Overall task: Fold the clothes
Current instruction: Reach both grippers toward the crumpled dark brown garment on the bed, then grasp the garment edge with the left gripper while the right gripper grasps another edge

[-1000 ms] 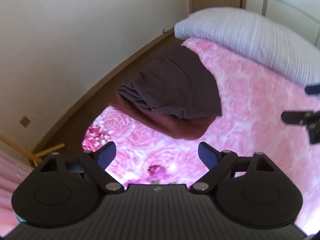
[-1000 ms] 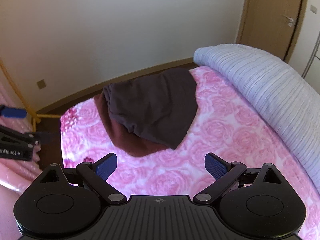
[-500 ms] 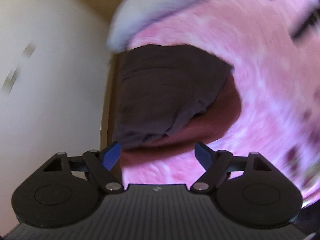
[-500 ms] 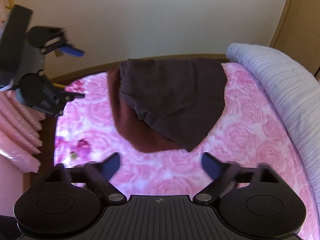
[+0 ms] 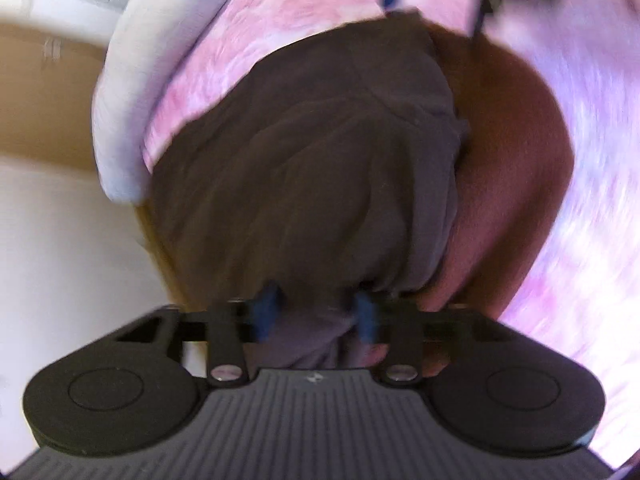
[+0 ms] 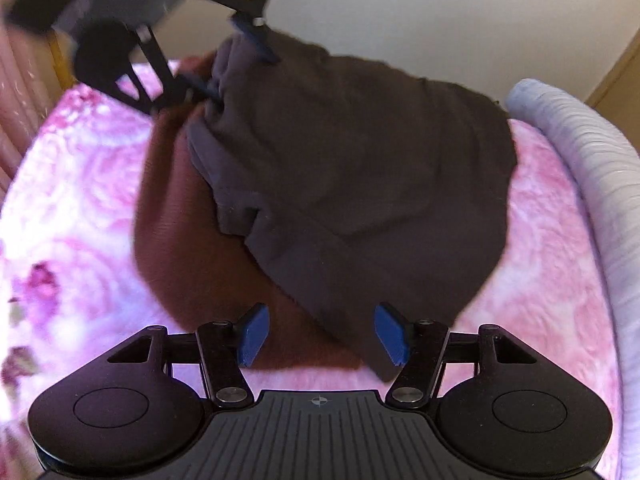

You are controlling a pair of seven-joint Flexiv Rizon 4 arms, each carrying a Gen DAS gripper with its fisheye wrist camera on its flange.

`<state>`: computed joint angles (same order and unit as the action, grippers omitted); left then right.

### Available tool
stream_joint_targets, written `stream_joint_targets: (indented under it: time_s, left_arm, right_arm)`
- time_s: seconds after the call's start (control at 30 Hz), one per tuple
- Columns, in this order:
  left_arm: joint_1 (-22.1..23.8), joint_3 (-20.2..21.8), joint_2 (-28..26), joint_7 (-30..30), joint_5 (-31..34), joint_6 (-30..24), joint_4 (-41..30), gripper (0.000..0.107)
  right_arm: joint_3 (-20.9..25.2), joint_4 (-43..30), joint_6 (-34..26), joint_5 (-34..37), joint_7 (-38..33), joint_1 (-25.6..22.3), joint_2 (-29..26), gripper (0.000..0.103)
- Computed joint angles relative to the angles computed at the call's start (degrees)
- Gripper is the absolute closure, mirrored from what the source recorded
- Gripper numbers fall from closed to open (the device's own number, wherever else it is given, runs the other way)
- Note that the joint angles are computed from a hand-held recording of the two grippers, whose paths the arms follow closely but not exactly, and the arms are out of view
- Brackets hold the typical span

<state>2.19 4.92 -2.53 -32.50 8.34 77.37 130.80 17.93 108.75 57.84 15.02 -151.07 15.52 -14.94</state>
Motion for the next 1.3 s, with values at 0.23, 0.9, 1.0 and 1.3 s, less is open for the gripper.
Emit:
stream_joint_targets:
  time_s: [0.23, 0.9, 1.0, 1.3]
  left_arm:
    - [0.34, -1.3, 0.7, 2.98, -18.96, -0.1, 0.62, 0.097]
    - [-14.35, -8.11, 15.26, -8.16, -27.31, -6.55, -9.98, 0.105]
    - [-19.74, -11.5, 15.23, -15.47, -28.16, -9.37, -11.6, 0.105]
    - [-40.34, -20.42, 0.96, -7.12, -62.63, -9.23, -23.08, 0.106]
  right_arm:
    - [-0.56, -2.27, 4.25, -7.82, 2.55, 3.17, -6.09, 0.095]
    - [-9.61, -18.83, -8.86, 24.59, -8.61, -16.52, 14.3, 0.102]
    - [-16.74, -18.09, -14.79, 27.25, -10.68, -20.05, 18.74, 0.102]
    - [-36.16, -19.58, -23.23, 24.0, -15.15, -29.71, 27.35, 0.102]
